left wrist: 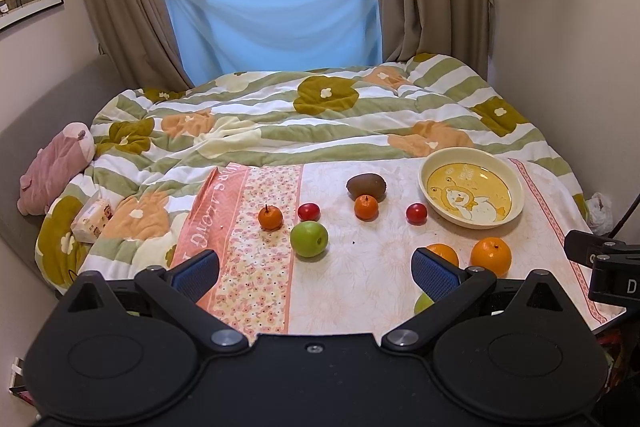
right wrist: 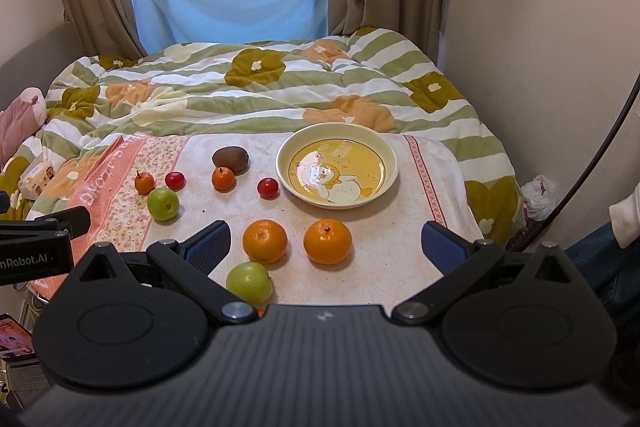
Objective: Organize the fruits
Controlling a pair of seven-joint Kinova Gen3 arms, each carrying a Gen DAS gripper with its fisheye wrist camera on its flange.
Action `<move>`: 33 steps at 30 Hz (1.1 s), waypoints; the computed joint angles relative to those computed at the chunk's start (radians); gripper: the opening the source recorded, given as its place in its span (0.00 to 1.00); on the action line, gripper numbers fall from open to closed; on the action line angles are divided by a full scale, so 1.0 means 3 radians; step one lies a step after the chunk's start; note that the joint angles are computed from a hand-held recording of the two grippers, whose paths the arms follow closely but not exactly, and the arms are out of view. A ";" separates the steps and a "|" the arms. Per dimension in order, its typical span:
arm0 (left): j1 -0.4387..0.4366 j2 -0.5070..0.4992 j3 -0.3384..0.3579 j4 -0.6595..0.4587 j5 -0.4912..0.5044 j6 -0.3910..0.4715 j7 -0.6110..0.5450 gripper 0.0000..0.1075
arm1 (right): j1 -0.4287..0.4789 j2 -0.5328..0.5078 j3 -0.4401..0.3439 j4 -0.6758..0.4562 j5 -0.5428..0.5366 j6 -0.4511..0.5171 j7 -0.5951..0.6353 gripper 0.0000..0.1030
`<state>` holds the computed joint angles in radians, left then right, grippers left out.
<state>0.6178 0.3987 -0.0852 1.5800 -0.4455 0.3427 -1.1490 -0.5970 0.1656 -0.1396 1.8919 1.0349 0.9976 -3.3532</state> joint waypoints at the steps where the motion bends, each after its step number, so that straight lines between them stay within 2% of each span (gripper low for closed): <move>1: 0.0006 0.0001 -0.0005 -0.0003 -0.0004 0.0005 0.0007 0.96 | 0.0002 0.0001 0.0000 -0.0001 -0.0001 -0.0002 0.0001 1.00; 33: 0.0015 0.0041 -0.0016 -0.0079 -0.0019 0.0035 0.0010 0.96 | 0.0007 0.0004 0.0004 -0.0014 -0.0016 0.0002 0.0030 1.00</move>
